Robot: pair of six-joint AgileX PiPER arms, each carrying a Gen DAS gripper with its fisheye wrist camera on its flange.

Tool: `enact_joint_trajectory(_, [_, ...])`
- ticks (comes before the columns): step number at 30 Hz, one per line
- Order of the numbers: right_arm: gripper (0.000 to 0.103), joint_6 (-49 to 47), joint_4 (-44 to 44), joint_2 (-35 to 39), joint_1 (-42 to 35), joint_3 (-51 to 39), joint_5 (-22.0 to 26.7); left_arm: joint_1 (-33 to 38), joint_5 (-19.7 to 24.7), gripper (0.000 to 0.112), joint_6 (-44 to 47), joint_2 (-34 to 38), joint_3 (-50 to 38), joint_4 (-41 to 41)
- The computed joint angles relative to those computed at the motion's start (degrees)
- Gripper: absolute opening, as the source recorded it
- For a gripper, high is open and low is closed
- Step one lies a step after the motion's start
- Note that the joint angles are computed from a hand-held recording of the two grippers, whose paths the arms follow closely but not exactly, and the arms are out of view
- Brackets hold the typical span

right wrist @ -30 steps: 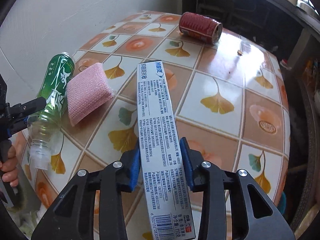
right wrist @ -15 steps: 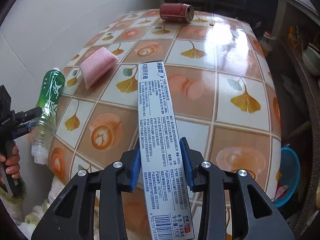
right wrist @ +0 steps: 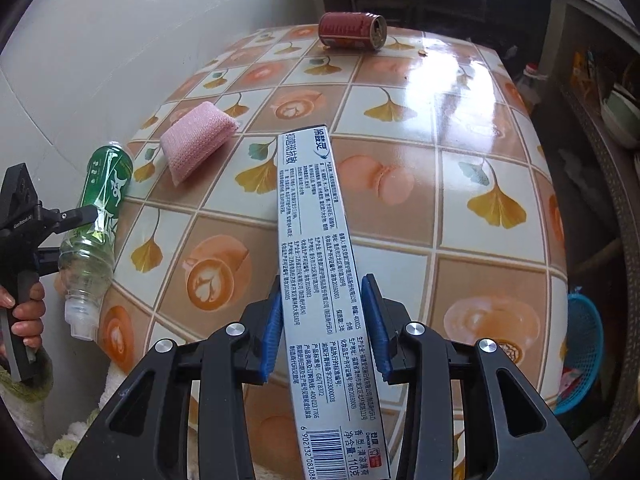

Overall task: Collect trash
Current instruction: 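Lift the green bottle and toothpaste box and carry them toward the wastebasket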

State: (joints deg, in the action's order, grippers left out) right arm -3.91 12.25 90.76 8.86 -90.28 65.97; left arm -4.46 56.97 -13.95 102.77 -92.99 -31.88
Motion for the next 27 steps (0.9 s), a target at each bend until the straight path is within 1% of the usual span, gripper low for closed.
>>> enact_joint_trajectory(5, [0.037, 0.46, 0.63, -0.2, -0.12, 1.15, -1.12, 1.23, -1.23, 0.064, 2.68, -0.96, 2.56, -4.82])
enact_joint_trajectory(10, [0.035, 0.89, 1.46, -0.89, -0.75, 2.25, -2.4, 0.67, -2.95, 0.063, 1.46, -2.23, 3.9, -3.55])
enact_joint_trajectory(17, [0.034, 0.09, 4.09, -2.39, -2.54, 3.75, -3.27, 0.89, -5.66, 0.062, 0.63, -5.08, 7.05, -2.92])
enact_joint_trajectory(27, [0.034, -1.13, 8.72, -4.8, -5.15, 4.58, -3.73, 3.02, -7.52, 0.06, 1.82, -9.46, 9.91, -3.75])
